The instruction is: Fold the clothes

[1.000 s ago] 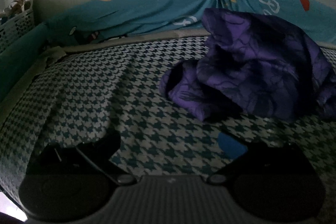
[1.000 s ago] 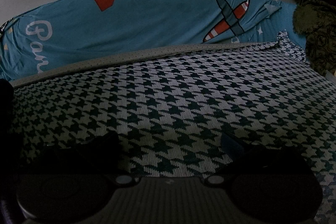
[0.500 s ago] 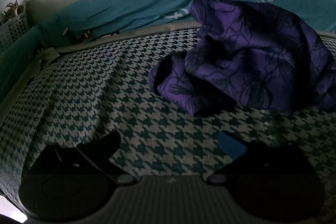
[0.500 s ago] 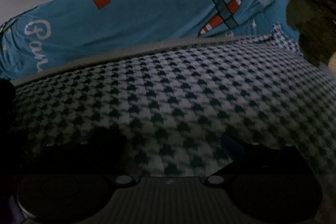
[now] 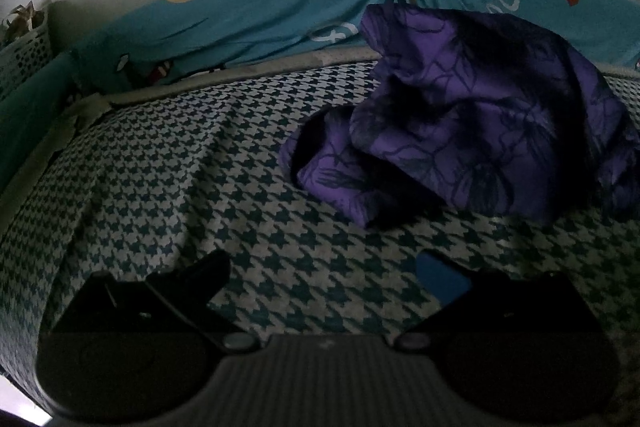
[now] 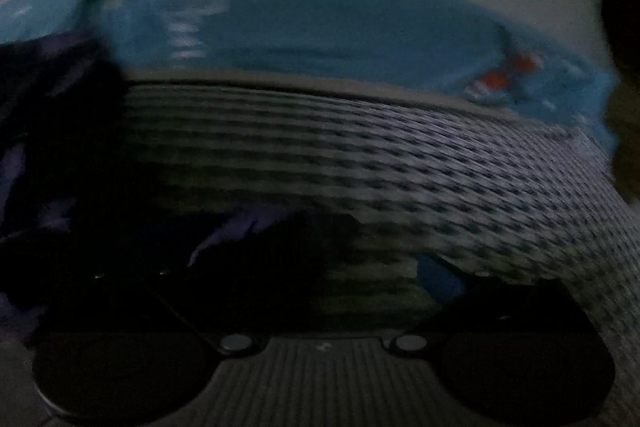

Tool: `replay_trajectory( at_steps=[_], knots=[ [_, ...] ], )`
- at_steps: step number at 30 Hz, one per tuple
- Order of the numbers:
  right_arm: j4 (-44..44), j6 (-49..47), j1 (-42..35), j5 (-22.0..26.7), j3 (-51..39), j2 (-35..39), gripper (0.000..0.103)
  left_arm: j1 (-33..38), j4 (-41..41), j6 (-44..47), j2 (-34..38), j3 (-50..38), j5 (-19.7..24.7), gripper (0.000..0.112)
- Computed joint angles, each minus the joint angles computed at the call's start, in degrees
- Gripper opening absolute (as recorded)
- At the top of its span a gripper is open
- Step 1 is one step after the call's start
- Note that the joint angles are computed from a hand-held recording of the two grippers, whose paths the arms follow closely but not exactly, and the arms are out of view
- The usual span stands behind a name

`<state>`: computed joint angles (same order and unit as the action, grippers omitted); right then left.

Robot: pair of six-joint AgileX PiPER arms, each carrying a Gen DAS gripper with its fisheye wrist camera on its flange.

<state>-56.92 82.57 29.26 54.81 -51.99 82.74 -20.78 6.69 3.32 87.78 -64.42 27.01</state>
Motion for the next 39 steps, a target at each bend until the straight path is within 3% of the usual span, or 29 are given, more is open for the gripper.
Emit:
replay_trajectory(
  at_steps=[5,8,9,16,21,23,25,28,39],
  knots=[
    [3.9,-0.6,3.4,-5.4,-3.4,1.8,0.097,0.5,-0.5,0.4,-0.2,-0.1,-0.1,0.103],
    [10.5,-3.4,0.2,-18.6,-2.1,-0.4,0.094,0.7,-0.9,0.6,-0.2,-0.1,-0.1,0.103],
    [11.8,-3.9,0.4,-20.4,-2.5,0.2,0.094,0.8,-0.9,0.7,-0.2,-0.1,-0.1,0.103],
    [3.8,1.8,7.3,-23.9,-7.3,4.2,0.094,1.4,-1.3,0.8,-0.1,-0.4,-0.2,0.103],
    [-0.1,4.9,8.4,-29.4,-9.6,5.9,0.099,2.1,-1.6,0.7,-0.3,-0.3,-0.3,0.103],
    [2.6,0.5,9.6,-28.9,-12.2,7.8,0.103,2.3,-0.9,0.1,-0.3,-0.4,-0.3,0.103],
    [9.9,-9.0,10.7,-25.2,-16.3,10.8,0.103,2.6,-0.2,-0.5,-0.2,-0.5,-0.3,0.103],
    [13.8,-16.9,12.6,-21.1,-19.6,13.1,0.103,3.3,-0.6,-0.3,-0.1,-0.9,0.1,0.103],
    [9.8,-10.1,20.9,-15.9,-18.3,10.8,0.103,5.0,-2.0,1.1,-1.1,-0.5,0.0,0.103]
  ],
)
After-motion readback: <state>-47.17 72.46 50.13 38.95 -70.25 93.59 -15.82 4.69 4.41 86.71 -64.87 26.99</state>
